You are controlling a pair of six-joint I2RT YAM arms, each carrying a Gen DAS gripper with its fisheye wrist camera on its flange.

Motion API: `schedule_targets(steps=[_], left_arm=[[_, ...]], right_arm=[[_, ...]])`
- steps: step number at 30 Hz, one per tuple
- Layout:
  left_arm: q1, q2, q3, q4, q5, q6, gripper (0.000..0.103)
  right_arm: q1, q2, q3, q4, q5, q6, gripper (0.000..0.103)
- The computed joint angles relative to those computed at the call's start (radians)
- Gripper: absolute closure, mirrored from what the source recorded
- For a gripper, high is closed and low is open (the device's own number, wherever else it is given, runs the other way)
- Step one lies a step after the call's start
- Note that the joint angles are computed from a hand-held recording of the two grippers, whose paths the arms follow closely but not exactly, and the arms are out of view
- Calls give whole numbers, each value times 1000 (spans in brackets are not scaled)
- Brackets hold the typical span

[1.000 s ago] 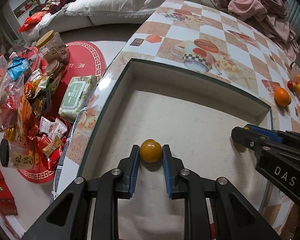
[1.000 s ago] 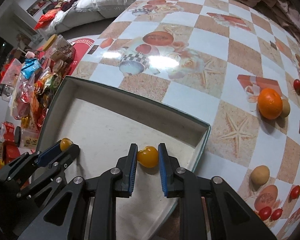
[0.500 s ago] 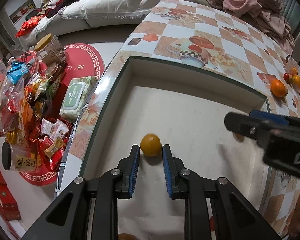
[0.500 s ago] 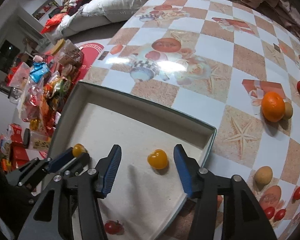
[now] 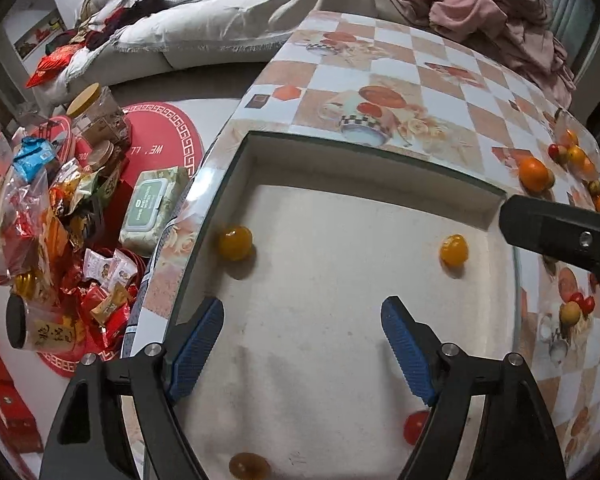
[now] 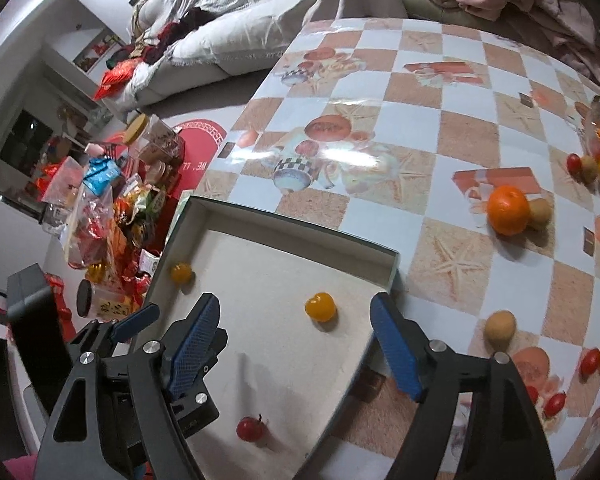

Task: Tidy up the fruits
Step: 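Move both open tools back over the fruit on the table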

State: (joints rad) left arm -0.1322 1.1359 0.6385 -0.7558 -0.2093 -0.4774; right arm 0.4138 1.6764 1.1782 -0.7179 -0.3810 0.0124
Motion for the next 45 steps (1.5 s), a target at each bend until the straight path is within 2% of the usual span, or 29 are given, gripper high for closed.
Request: schedule_targets(steps=[9, 18, 25, 31, 35, 40, 44, 45], left_arm=[[-215, 52, 113, -72, -43, -84, 21], [-452, 196, 290, -84, -61, -172, 21], [-586, 368, 392, -37, -33, -201, 21], [-629, 513, 436, 27, -25, -229, 21], [-633, 563, 444, 53, -20, -244, 21], [-624, 608, 456, 75, -16, -257, 21], [-622, 640, 477, 84, -18, -256, 21], [-625, 654, 490, 76, -24, -257, 21]], right_arm=[[-176, -107, -79, -71, 2, -78, 22], [-475, -154, -163, -126, 52, -235, 22], [-730, -107, -170, -124, 131, -371, 22], [-877, -36, -135, -70, 193, -437, 22], [-930, 13, -102, -22, 214, -445, 22], [-922, 65, -76, 38, 234, -466, 22], [-884, 107, -60, 91, 259, -497, 34], [-875, 116, -56, 102, 261, -499, 34]])
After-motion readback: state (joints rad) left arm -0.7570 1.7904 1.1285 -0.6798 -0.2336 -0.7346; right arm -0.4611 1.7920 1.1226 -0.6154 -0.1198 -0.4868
